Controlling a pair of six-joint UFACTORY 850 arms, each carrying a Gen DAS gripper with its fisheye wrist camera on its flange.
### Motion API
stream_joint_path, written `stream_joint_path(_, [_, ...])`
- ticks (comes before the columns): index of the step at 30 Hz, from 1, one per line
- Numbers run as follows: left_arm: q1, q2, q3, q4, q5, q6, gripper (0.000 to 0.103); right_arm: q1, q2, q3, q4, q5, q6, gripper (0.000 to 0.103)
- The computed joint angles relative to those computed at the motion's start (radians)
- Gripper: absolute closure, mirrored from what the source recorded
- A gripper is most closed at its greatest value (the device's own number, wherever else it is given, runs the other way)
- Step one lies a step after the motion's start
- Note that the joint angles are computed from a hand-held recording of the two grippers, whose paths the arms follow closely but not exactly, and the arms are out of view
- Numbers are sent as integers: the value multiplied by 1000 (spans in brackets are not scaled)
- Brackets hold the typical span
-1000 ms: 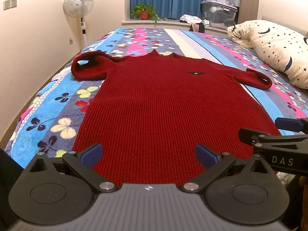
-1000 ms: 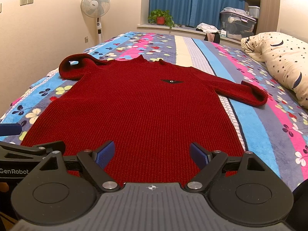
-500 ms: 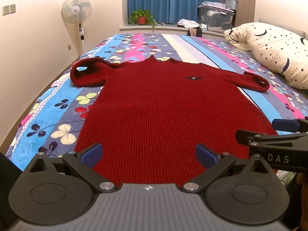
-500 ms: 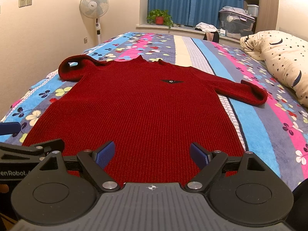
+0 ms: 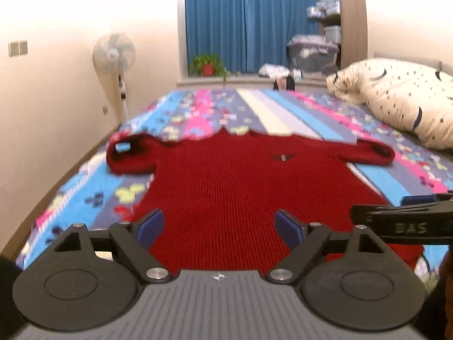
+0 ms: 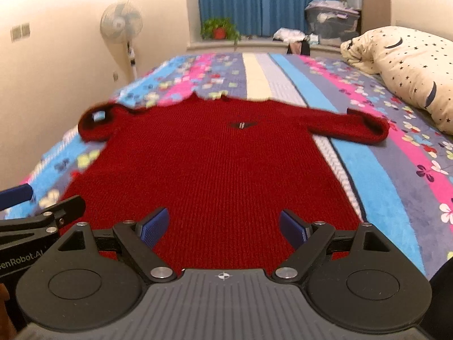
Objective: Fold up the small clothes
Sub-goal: 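Grasp the sweater hem with the left gripper while the right gripper grasps the hem too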
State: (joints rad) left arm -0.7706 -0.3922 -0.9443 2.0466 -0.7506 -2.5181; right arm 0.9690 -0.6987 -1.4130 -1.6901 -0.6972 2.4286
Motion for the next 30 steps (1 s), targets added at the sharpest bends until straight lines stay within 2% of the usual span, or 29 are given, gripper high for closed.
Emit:
stream_joint_path(4, [47, 3, -41, 56, 22, -4, 14, -8, 26, 45, -124, -121, 132, 17])
stream_joint_path(7, [98, -8, -97, 106, 79, 16, 16, -37, 66, 70, -191, -142, 179, 17])
stream_joint_path(10, [154, -36, -169, 169, 141, 42, 20, -78, 90, 54, -259, -116, 168, 17])
stream_joint_path(14, [192, -109, -294, 70, 142, 215, 23, -155, 46, -76, -324, -10, 123, 17])
stream_joint_path(19, [228, -205, -464, -166, 166, 446, 23, -237, -109, -364, -404, 99, 20, 17])
stream_joint_path(23, [272, -272, -572, -266, 187, 544, 23, -269, -231, -519, -489, 71, 42, 18])
stream_joint_path(24, [286, -292, -600, -277, 193, 562, 27, -279, -249, -524, -507, 88, 93, 18])
stream_joint_path(25, [299, -308, -620, -280, 202, 571, 43, -287, -268, -537, -485, 128, 103, 19])
stream_joint_path(26, [322, -339, -665, -307, 228, 615, 55, -298, -281, -555, -455, 193, 89, 21])
stream_joint_path(27, [340, -371, -712, -355, 254, 672, 79, -307, -291, -568, -467, 240, 117, 27])
stream_joint_path(28, [363, -407, -767, -420, 292, 738, 86, -317, -292, -572, -517, 276, 187, 28])
stream_joint_path(29, [386, -447, -826, -488, 328, 809, 87, -320, -291, -566, -571, 288, 252, 28])
stream_joint_path(30, [404, -497, -899, -549, 338, 895, 87, -326, -297, -580, -607, 311, 275, 33])
